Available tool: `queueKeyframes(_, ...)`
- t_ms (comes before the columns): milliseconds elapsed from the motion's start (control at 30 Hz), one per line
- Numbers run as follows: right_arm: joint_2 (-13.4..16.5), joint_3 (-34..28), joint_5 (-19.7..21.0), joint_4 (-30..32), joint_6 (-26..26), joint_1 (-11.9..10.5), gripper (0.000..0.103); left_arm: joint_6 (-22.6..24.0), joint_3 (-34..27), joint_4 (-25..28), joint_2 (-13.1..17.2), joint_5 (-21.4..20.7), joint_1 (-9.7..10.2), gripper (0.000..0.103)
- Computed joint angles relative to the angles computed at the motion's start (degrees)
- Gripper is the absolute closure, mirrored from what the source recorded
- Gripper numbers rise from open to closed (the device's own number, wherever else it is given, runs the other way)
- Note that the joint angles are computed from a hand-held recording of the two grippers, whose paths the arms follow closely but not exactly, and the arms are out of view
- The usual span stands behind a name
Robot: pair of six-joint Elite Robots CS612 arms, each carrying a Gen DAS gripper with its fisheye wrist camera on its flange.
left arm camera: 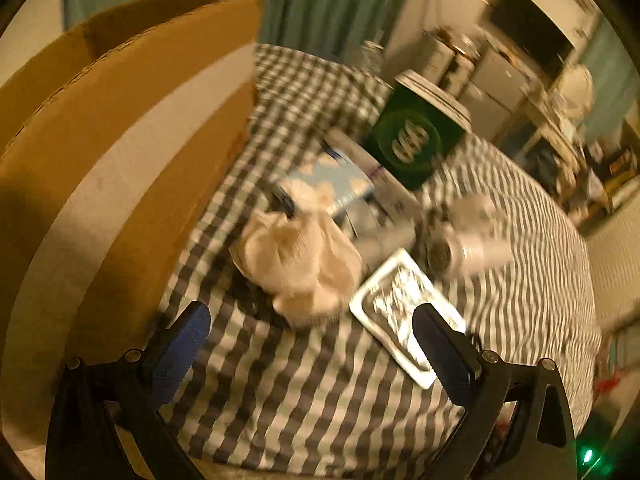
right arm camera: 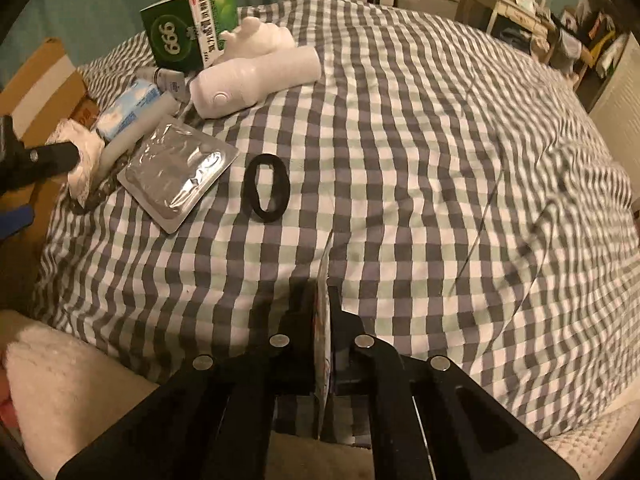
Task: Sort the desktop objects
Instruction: 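Grasp the lace cloth with the left gripper while the right grasps a white sachet, then drop the lace cloth and white sachet into the cardboard box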
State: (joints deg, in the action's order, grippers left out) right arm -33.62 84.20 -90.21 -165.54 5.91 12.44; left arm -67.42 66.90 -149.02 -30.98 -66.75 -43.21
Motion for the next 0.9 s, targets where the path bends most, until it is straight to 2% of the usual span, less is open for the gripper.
queueKeyframes(67,0.0,0.4,-0.3,-0.9,0.3,0.0,0.100,-0.2,-1.2,-0.9,0.9,0.1,0.43,0.001)
queueKeyframes(100,-0.1,0.6,-0.8,-1.5,0.4,0.1,0.100,0.1,-1.6,-1.5,1.2,0.5,0.54,0.013)
queueKeyframes(133,-0.1,0.7,-1.0,-1.4,0.3,0.2,0.100,1.2,-1.7,-2.8,1.5,-0.1,0.74,0.049)
queueKeyframes(167,-0.1,0.8,-1.0,-1.6,0.4,0.1,0.100,1.1,-1.5,-3.6,1.7,-2.4,1.18,0.072)
queueKeyframes(200,0.0,1.0,-1.2,-2.2,0.6,0.2,0.100,-0.1,-1.2,-4.4,1.9,-4.6,1.61,0.089)
queueKeyframes(267,0.6,0.1,-2.5,-1.9,0.1,0.8,0.100,-1.8,-0.3,-7.9,2.2,-8.3,2.32,0.092)
queueKeyframes(300,0.6,0.1,-2.9,-1.9,-0.1,0.8,0.100,-1.6,0.0,-9.1,2.3,-8.8,2.42,0.093)
queueKeyframes(400,0.7,-0.5,-2.9,-2.1,0.1,0.8,0.100,2.1,0.2,-11.7,2.0,-6.8,1.77,0.095)
queueKeyframes(533,0.2,-0.2,1.9,-3.0,2.1,-0.4,0.100,6.1,2.5,-16.1,0.5,-4.8,0.54,0.097)
queueKeyframes(600,-0.6,1.7,4.6,-7.3,3.8,-1.0,0.100,4.8,4.1,-12.7,-1.9,-4.5,-0.05,0.097)
queueKeyframes(633,-2.0,4.0,5.1,-12.9,5.3,-1.3,0.100,4.6,5.5,-12.8,-3.2,-6.0,-0.22,0.097)
queueKeyframes(667,-3.1,5.6,6.1,-17.7,5.8,-1.6,0.100,5.1,7.3,-15.3,-4.8,-6.2,-0.63,0.097)
queueKeyframes(767,-6.9,7.8,12.7,-23.0,6.0,-2.7,0.100,9.9,11.1,-17.2,-8.8,0.0,-2.48,0.097)
queueKeyframes(833,-8.3,8.8,16.7,-27.4,7.0,-3.2,0.100,12.6,14.4,-19.0,-11.4,4.5,-3.61,0.097)
queueKeyframes(900,-9.4,9.3,19.7,-29.4,7.4,-3.3,0.100,11.9,16.9,-18.6,-13.4,8.9,-4.36,0.097)
